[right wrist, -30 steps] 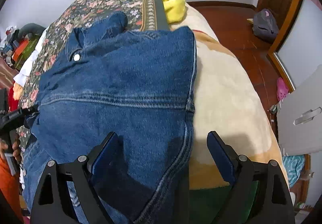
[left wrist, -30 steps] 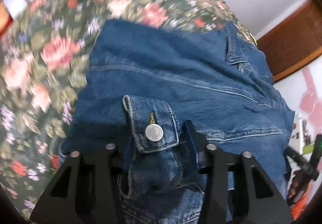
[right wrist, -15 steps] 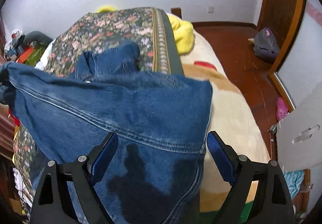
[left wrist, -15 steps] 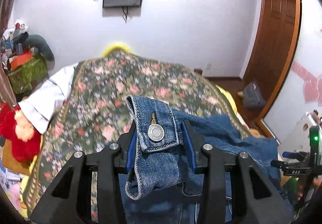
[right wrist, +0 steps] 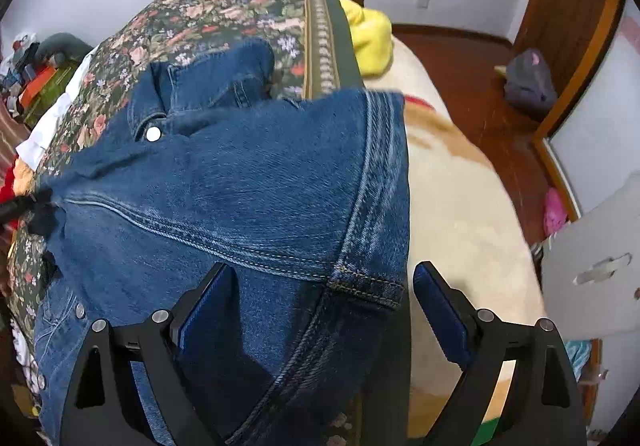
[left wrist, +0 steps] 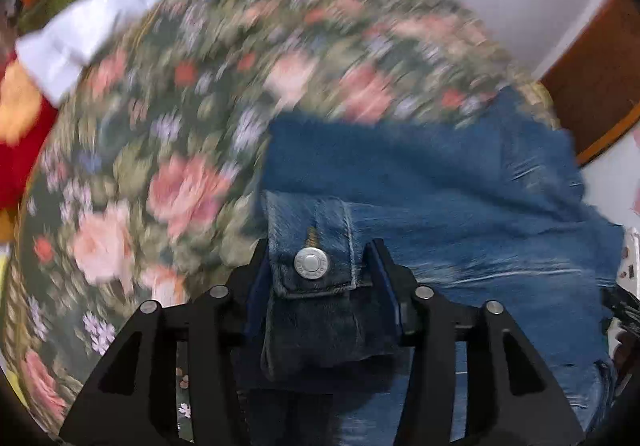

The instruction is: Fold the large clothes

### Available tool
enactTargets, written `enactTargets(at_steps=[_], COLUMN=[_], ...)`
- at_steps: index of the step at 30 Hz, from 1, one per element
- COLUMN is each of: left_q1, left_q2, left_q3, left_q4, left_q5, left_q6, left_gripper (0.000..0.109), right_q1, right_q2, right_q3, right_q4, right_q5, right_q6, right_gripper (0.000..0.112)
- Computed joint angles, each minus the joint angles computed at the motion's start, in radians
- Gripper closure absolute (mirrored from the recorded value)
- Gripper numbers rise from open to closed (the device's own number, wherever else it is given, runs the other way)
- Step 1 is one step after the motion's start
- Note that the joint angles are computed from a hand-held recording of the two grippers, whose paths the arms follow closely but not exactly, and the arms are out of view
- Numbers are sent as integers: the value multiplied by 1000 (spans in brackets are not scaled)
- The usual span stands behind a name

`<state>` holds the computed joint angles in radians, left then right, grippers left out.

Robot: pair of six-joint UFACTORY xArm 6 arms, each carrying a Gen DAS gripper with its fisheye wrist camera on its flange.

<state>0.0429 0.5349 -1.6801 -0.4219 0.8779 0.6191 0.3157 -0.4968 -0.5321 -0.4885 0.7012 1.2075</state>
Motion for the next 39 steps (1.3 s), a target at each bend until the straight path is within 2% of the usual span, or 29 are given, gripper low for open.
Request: enactTargets(at_steps=[1, 3, 7, 10, 12, 15, 17, 20, 23, 25, 26, 27, 28, 29, 30, 31, 34, 37, 39], left_q1=[6, 27, 58, 79, 88, 86, 88, 103, 97, 78, 63, 41, 17, 3, -13, -21, -20, 9, 24], left_q2=[-2, 3, 25, 41, 94, 234, 313, 385, 445, 448, 443, 421, 381, 342, 296, 246, 139, 62, 7], left_q3=[12, 15, -43, -84, -166, -359, -454, -530, -600, -601, -595, -562, -501, -445, -374, -302, -173, -118, -73], left_q4=[-2, -58, -64, -127, -143, -120, -147, -291, -345, -343, -321, -275, -217, -160, -118, -113, -159, -225, -258], left_q5=[4, 9, 64, 86, 151, 288, 348, 390, 405, 382, 359, 307, 232, 170, 95, 24, -89, -109, -160], left_q6=[-3, 17, -16, 47, 34, -55, -104, -110, -137, -132, -126, -118, -106, -98, -92, -73, 21, 86, 119], left_gripper=[44, 35, 34, 33, 31, 29, 29, 28, 29, 30, 35, 42, 61, 82, 89, 97, 103, 105, 106], right_q1=[-7, -20, -21, -32, -53, -82, -101, -154, -207, -222, -222, -221, -221, -221, -217, -215, -201, -158, -136], right_q2=[-12, -31, -79, -121, -143, -154, -144, -123, -64, -15, 15, 46, 68, 85, 99, 108, 126, 179, 221], right_q3=[11, 24, 41, 57, 70, 81, 81, 101, 106, 98, 91, 78, 64, 48, 28, 12, -73, -201, -273], right_q4=[11, 36, 42, 43, 76, 132, 138, 180, 348, 486, 556, 601, 604, 565, 531, 490, 215, 41, -70], right_q5=[-9, -16, 6, -9, -42, -97, -124, -203, -300, -359, -391, -413, -422, -424, -425, -420, -370, -306, -284], right_q6=[-7, -29, -30, -24, -44, -88, -98, -135, -272, -396, -459, -505, -518, -498, -475, -447, -307, -261, -208], right_gripper=[18, 18, 18, 18, 18, 18, 18, 19, 28, 36, 44, 55, 62, 77, 88, 91, 96, 97, 97])
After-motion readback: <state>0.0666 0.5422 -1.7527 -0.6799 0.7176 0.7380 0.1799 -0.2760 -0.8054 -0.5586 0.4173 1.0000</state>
